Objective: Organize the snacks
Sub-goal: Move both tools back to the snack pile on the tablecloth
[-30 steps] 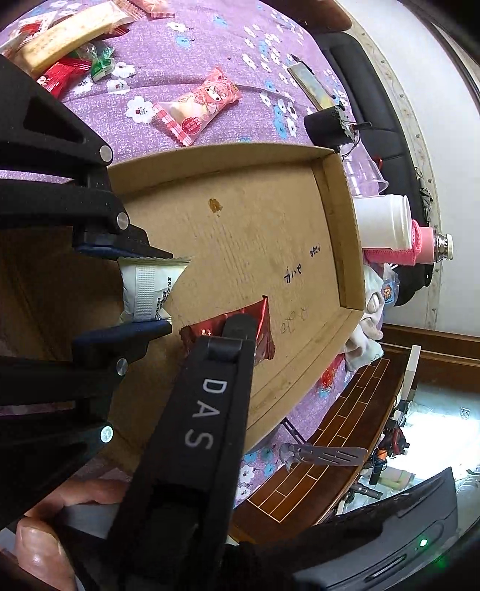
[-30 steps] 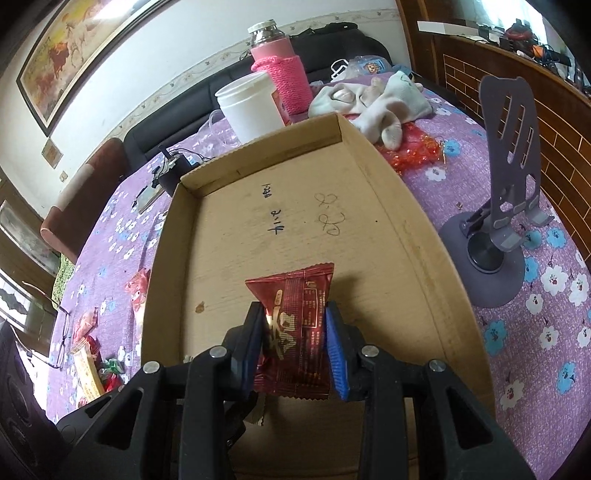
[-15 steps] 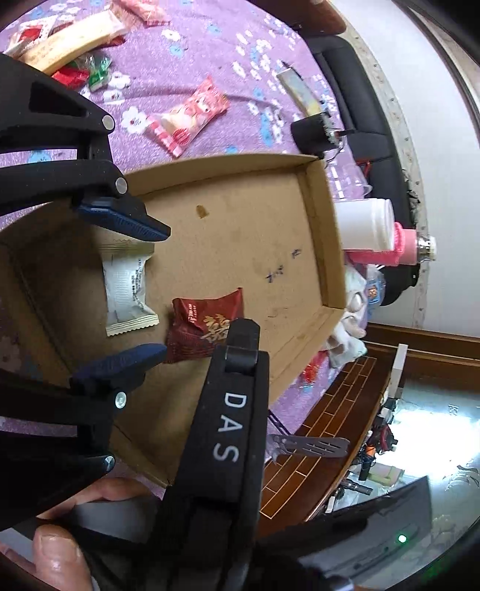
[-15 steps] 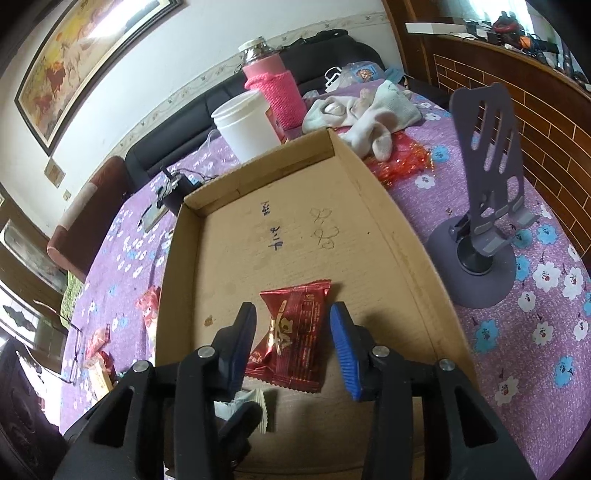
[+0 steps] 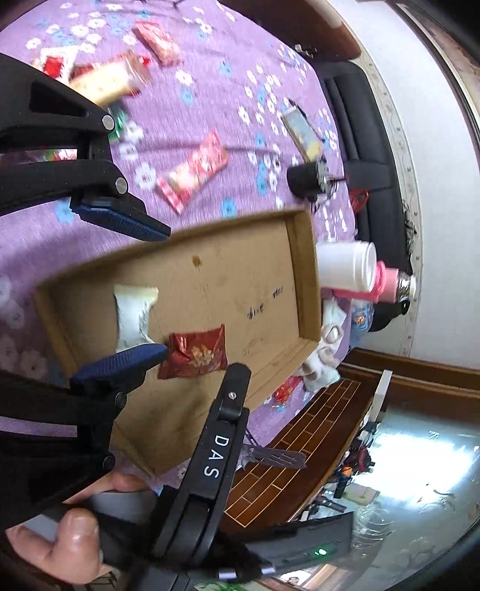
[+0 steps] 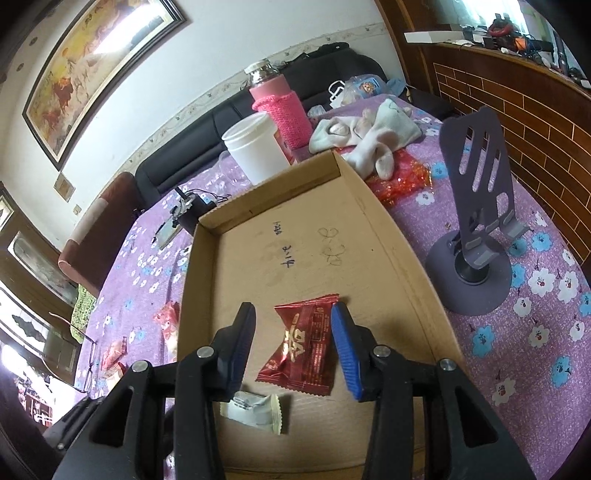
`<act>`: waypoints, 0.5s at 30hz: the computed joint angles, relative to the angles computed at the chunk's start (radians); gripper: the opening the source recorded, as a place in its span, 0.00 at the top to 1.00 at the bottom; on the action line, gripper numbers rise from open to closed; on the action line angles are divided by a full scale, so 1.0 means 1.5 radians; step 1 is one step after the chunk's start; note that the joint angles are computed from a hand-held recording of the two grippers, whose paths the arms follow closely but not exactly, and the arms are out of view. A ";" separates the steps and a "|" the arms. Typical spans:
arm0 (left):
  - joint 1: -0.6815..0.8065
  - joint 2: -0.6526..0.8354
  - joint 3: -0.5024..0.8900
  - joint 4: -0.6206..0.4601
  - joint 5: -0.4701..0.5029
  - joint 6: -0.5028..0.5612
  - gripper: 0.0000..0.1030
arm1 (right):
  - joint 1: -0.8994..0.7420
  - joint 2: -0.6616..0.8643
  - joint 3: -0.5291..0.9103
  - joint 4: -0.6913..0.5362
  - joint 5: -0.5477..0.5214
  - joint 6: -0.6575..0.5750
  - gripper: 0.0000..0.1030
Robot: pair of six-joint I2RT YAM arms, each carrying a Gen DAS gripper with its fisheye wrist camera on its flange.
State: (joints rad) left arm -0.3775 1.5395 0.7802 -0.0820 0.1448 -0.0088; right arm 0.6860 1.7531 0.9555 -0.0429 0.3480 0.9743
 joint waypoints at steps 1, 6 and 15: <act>0.011 -0.016 -0.010 -0.003 0.003 0.006 0.41 | 0.001 0.000 0.001 0.001 0.000 -0.002 0.59; 0.077 -0.080 -0.060 -0.016 0.031 0.046 0.41 | 0.018 0.011 0.016 0.006 0.002 -0.027 0.59; 0.275 -0.133 -0.085 -0.064 0.126 0.148 0.41 | 0.064 0.046 0.064 0.020 -0.009 -0.094 0.59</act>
